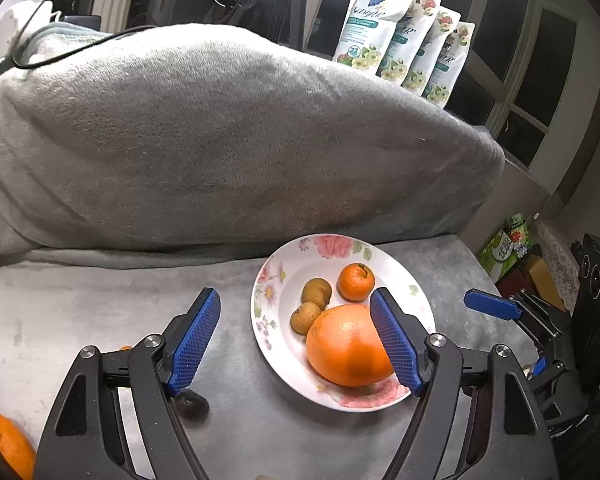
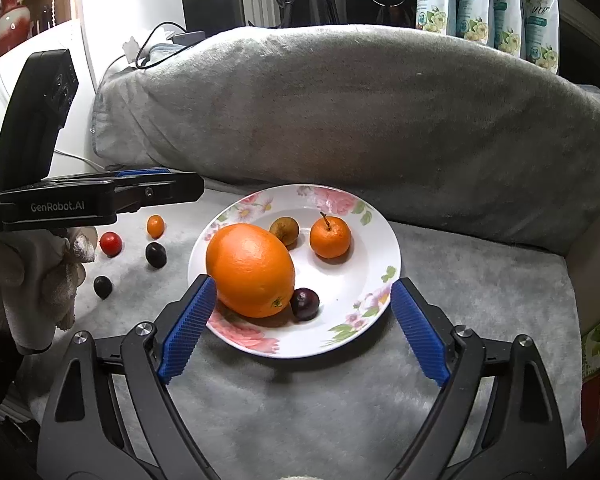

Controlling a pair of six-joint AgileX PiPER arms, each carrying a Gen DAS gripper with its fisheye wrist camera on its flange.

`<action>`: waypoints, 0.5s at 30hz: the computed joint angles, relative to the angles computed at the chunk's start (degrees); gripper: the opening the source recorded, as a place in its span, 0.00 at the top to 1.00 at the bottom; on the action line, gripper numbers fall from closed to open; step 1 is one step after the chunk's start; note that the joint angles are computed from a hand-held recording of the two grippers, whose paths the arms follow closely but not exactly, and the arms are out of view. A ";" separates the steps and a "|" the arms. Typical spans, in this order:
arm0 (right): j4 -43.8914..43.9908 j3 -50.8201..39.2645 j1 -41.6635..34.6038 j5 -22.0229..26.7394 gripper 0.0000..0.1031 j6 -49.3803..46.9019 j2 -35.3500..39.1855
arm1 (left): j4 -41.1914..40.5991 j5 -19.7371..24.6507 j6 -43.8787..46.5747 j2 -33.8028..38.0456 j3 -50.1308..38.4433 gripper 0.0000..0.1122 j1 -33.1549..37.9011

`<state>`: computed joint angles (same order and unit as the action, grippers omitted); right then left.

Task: Organize fruits
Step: 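Withdraw both tools from the plate toward the remaining fruits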

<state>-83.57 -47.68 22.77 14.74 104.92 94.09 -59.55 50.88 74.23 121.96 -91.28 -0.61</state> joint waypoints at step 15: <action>5.42 0.20 4.17 3.67 0.11 -3.51 -3.20 | -3.36 0.35 4.70 -6.08 6.69 0.31 3.19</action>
<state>-78.15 -47.48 26.95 18.41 101.41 90.89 -62.91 51.23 78.93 115.88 -84.59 2.58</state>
